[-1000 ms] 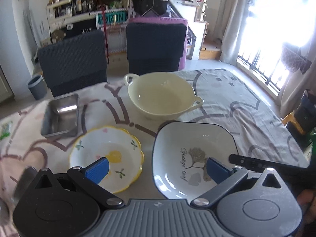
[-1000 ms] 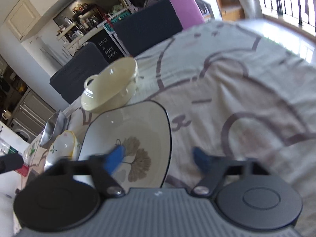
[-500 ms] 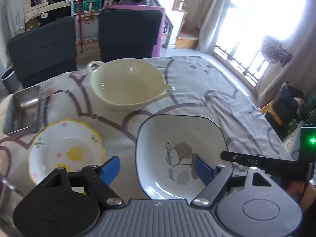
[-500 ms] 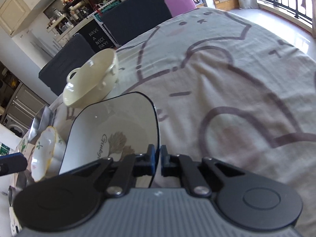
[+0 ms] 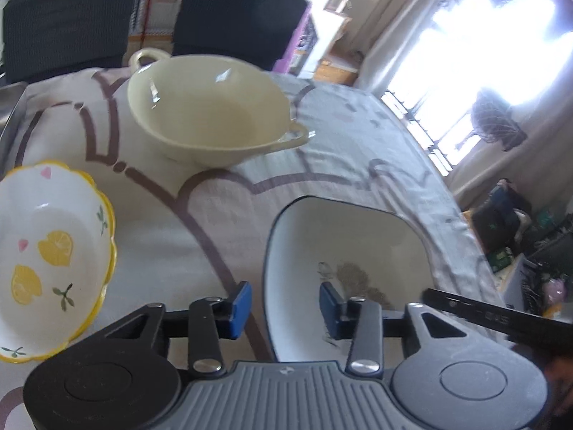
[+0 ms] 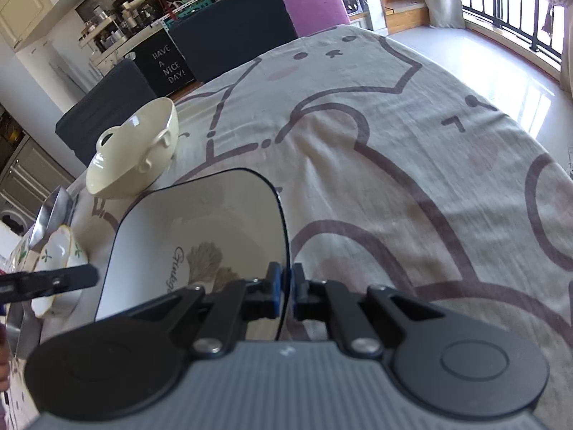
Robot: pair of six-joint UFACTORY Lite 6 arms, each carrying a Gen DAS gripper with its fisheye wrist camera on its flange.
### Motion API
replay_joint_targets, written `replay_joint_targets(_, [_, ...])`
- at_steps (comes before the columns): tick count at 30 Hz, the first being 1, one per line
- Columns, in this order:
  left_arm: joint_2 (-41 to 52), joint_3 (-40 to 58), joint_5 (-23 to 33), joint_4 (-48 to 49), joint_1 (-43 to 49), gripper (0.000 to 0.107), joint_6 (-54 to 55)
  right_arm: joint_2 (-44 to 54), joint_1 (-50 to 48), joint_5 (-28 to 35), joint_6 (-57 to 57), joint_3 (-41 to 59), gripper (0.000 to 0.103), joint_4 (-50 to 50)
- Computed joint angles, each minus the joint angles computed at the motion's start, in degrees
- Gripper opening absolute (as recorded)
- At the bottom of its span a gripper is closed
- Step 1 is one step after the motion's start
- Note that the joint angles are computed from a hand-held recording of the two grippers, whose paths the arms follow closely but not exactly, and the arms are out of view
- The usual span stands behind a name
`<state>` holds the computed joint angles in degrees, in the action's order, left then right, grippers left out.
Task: Organize plates and bowls
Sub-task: 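Close the right gripper on the plate rim while the left gripper closes on its rim, then lift the plate with both grippers and carry it toward the steel trays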
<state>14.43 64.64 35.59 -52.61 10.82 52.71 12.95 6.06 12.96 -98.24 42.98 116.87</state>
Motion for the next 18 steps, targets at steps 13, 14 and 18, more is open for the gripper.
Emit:
replay_joint_targets(13, [0.0,-3.6,-5.7,0.6,-1.2,0.007,-1.0,1.3,2.3,-3.2,8.3,3.3,0.007,-7.8])
replay_joint_targets(14, [-1.5,-4.6,-5.9,1.2,-0.7,0.007,-1.1,0.7,3.1,-3.6,9.2,3.2,0.007,-8.7])
replay_joint_targets(18, [-8.9,-7.7,-1.2,2.3,4.9,0.007,-0.4,-5.1,6.0,-4.0,18.3,1.2,0.007,-17.9])
